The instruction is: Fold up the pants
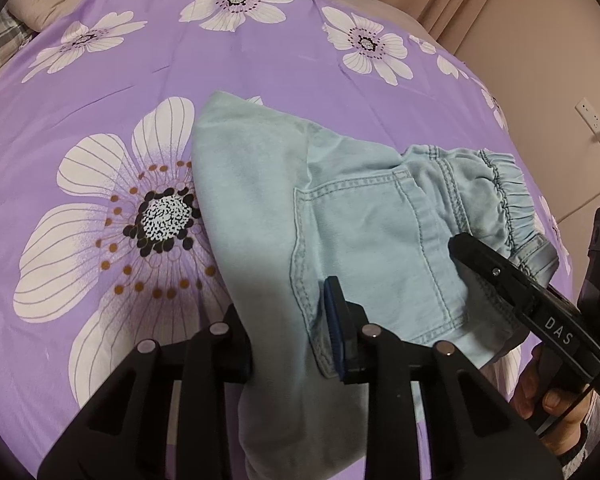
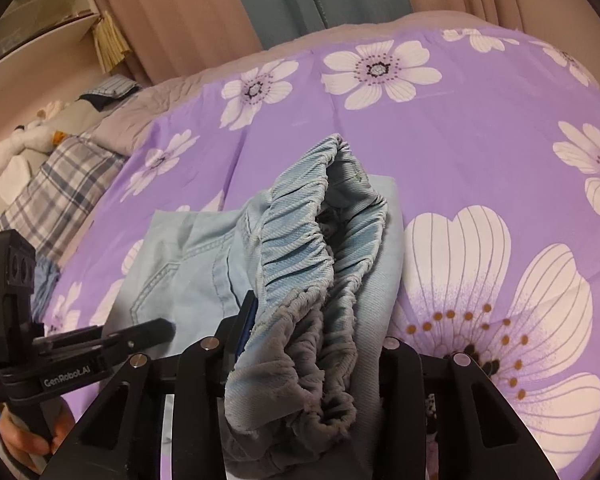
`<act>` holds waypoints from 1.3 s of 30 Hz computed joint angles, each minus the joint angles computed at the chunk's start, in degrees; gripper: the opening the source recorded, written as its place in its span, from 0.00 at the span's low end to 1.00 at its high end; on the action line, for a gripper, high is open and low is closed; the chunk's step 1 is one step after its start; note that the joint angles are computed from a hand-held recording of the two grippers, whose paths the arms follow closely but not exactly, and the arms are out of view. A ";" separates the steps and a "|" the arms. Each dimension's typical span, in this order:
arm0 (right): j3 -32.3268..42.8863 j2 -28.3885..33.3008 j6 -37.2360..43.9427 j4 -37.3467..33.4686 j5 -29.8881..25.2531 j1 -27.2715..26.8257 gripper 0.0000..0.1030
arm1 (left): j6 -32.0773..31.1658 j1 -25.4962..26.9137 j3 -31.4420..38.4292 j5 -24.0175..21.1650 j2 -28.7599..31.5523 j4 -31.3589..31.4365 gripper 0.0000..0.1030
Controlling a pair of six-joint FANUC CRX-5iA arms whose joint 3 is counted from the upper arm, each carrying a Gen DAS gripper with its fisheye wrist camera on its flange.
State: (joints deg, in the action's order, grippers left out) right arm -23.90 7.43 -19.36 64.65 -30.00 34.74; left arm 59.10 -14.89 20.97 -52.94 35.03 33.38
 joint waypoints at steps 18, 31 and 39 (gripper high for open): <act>1.07 0.28 1.14 2.98 -3.40 2.72 0.38 | -1.37 0.45 -5.22 2.13 -4.36 0.99 0.25; 0.67 -0.63 0.40 6.41 -4.53 4.43 0.38 | -4.69 1.42 -11.04 4.70 -9.10 3.14 0.25; 0.23 -1.43 -0.05 7.98 -5.21 5.40 0.38 | -6.87 2.19 -14.57 6.14 -11.99 4.78 0.26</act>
State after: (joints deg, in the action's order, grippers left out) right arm -23.66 6.00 -19.41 72.63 -35.21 40.14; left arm 52.23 -12.70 6.39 -46.81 23.05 38.16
